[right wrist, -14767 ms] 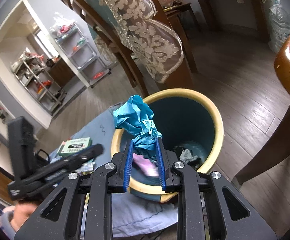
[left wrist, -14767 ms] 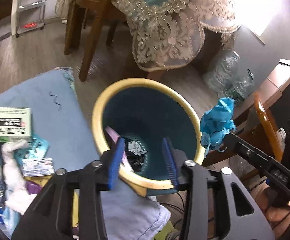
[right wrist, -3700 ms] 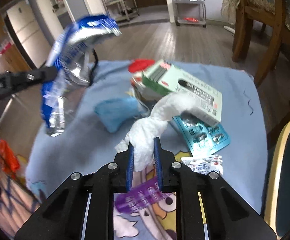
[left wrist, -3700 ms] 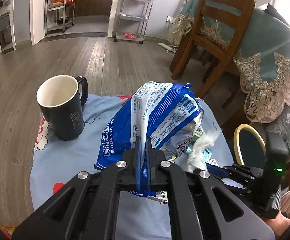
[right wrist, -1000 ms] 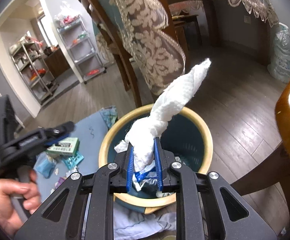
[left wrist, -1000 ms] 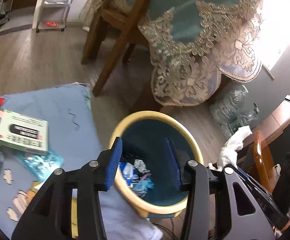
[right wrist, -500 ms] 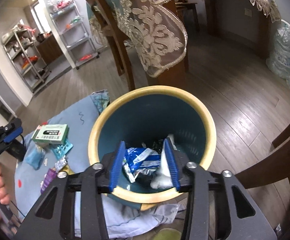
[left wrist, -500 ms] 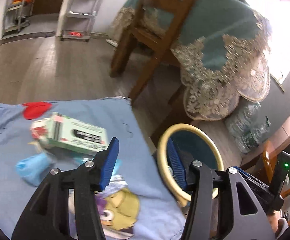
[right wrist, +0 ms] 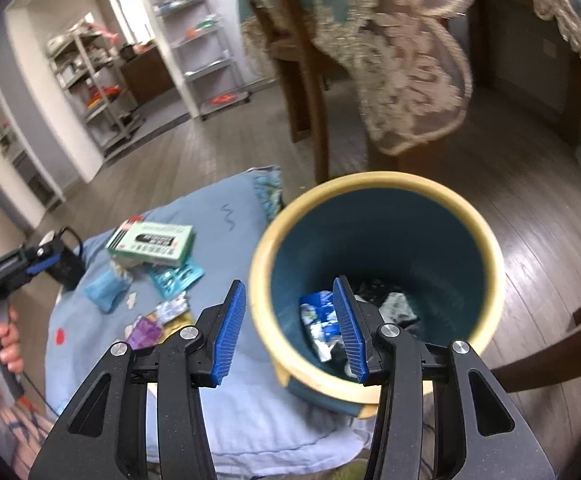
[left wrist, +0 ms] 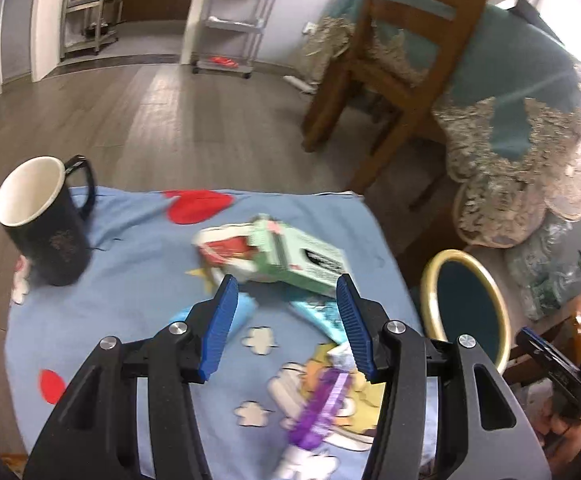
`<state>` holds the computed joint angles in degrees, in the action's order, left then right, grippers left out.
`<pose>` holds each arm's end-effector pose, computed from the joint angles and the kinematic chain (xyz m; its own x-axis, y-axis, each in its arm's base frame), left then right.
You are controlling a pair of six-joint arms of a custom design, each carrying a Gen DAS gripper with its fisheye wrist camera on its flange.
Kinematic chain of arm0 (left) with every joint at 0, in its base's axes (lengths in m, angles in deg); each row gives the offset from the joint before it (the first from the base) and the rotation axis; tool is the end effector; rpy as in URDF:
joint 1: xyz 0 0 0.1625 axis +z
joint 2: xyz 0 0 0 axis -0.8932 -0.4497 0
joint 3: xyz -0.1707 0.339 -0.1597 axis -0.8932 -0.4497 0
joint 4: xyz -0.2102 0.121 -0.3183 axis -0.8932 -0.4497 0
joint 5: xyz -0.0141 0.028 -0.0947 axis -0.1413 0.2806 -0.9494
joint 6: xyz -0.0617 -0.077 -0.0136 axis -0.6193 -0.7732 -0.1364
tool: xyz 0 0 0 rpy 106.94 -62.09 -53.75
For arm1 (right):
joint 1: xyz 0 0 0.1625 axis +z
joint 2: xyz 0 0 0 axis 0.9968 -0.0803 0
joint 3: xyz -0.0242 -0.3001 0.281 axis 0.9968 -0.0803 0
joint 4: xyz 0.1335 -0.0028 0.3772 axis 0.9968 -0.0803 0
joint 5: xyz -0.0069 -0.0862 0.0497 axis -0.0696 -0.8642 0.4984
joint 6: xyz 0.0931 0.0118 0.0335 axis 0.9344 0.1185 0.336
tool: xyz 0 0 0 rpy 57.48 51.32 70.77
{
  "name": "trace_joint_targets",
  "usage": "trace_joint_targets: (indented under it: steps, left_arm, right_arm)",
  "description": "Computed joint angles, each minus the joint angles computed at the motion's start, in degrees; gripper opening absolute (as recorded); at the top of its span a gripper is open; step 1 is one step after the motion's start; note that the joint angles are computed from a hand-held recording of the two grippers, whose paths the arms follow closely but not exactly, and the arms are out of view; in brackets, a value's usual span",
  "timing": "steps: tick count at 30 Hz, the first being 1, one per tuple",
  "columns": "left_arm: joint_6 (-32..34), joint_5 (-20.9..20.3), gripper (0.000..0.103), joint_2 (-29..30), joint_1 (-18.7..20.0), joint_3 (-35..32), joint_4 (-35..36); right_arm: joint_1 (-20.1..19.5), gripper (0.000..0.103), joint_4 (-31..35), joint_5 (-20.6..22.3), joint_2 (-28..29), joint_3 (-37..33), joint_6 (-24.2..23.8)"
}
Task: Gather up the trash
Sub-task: 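Grasp the second blue face mask with the left gripper and lift it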
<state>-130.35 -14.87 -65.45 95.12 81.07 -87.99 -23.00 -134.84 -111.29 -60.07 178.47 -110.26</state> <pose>-0.3254 -0.4482 0.0167 -0.8793 -0.0601 -0.4724 0.2676 0.7583 -0.5945 -0.0571 -0.4026 0.3946 -0.8638 -0.1078 0.4921 -0.3958 0.7496 -0.5305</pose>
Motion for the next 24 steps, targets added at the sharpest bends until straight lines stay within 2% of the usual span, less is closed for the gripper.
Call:
trace_joint_targets:
  steps: [3,7,11,18,20,22,24]
  left_arm:
    - [-1.6,0.1,0.051,-1.3,1.6,0.4,3.9]
    - [-0.9,-2.3,0.051,-1.6,4.1,-1.0,9.4]
    - [1.6,-3.7,0.051,0.5,5.7,-3.8,15.6]
    - [6.1,-2.9,0.051,4.2,6.8,-8.2,25.6]
    - [5.8,-3.4,0.028,4.7,7.2,-8.6,27.5]
    - [4.7,-4.0,0.012,4.1,7.4,-7.9,27.2]
    - [3.9,-3.8,0.007,3.0,6.9,-6.8,26.5]
  right_arm:
    - [1.0,0.048,0.2,-0.7,0.3,0.6,-0.8]
    - [2.3,0.048,0.6,-1.2,1.1,0.9,-1.3]
    - [3.7,0.048,0.7,-1.8,2.2,0.9,-1.0]
    - [6.0,0.048,0.2,-4.0,4.6,0.9,-0.4]
    - [6.4,0.048,0.1,-4.5,5.1,1.0,-0.6]
    - [6.6,0.048,0.0,-4.9,5.4,1.1,-0.7]
    - [6.7,0.048,0.2,-5.0,5.7,1.1,-0.6]
